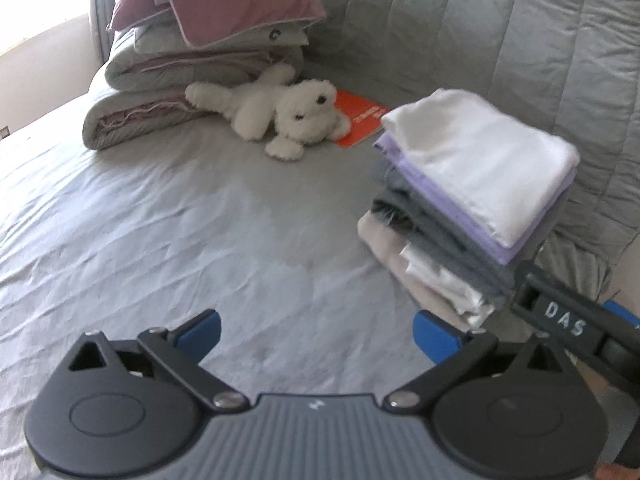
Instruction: Fold clothes
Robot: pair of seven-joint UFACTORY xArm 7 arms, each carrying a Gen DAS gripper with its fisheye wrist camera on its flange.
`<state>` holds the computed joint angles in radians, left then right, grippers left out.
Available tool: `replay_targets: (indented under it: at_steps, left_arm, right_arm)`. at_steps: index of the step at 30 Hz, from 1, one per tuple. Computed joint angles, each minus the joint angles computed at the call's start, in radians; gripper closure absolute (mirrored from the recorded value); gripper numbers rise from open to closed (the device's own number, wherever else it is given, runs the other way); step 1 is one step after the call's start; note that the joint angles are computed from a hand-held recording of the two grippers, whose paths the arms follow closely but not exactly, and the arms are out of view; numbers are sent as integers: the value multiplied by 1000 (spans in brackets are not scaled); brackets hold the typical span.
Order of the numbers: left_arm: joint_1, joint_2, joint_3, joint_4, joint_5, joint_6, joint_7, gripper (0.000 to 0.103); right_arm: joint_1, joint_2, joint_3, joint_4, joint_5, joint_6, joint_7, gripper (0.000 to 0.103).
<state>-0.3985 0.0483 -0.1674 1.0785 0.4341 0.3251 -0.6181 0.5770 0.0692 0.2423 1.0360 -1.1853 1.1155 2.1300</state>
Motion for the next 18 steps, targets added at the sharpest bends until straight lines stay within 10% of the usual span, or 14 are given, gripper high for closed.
replay_targets:
  at_steps: [18]
  left_arm:
    - [-11,29,14,-4,-7,-19,2,1]
  right_arm:
    - [5,36,-19,28,26,39,-37,0]
